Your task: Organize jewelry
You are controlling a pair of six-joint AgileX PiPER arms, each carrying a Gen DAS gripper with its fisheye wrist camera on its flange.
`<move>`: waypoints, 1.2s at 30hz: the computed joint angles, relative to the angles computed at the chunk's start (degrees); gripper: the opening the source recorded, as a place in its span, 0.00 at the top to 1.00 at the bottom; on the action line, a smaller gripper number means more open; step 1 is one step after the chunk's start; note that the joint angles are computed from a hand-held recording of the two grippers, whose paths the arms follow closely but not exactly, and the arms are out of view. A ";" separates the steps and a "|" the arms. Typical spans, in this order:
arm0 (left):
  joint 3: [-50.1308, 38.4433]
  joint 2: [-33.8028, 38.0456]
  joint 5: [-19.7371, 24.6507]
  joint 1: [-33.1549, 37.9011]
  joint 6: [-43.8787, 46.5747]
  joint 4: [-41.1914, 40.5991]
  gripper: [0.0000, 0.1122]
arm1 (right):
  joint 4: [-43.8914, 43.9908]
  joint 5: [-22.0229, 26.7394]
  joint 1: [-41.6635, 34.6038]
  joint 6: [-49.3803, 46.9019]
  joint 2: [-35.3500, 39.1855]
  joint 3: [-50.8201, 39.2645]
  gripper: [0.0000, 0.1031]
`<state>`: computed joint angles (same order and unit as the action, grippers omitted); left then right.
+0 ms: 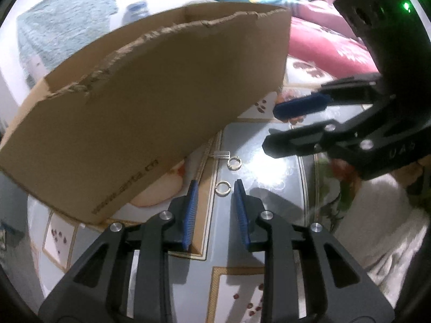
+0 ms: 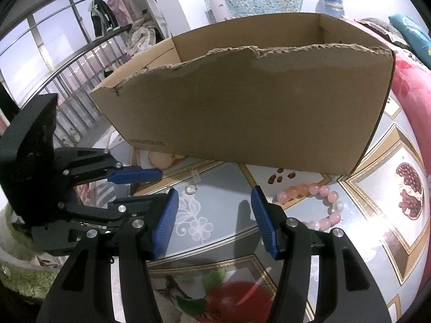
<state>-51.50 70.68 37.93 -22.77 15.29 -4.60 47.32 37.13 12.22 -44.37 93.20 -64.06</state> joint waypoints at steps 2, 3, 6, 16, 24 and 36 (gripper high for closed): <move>-1.17 0.88 1.67 2.08 5.98 -4.88 0.77 | -0.25 -0.21 0.08 0.41 0.11 0.01 0.47; -1.56 1.25 2.31 2.80 8.02 -6.44 0.77 | -0.42 -0.27 0.11 0.76 0.26 -0.06 0.47; -2.13 1.92 3.35 4.43 10.87 -9.52 0.77 | -0.61 -0.44 0.15 1.29 0.46 -0.02 0.47; -0.71 1.25 0.95 4.19 9.86 -10.25 0.90 | -0.81 -0.91 0.40 1.31 0.29 -0.02 0.47; 0.78 -0.63 -0.96 5.92 4.56 -9.25 0.91 | -3.14 -4.18 3.41 1.43 -0.56 0.53 0.47; 2.37 -2.95 -1.22 10.36 -1.03 -7.36 0.90 | -22.62 -13.88 13.91 25.64 1.18 -0.04 0.62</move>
<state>-49.13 67.73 36.71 -12.41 14.26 -11.95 24.71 23.25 26.13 -18.72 94.37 -64.10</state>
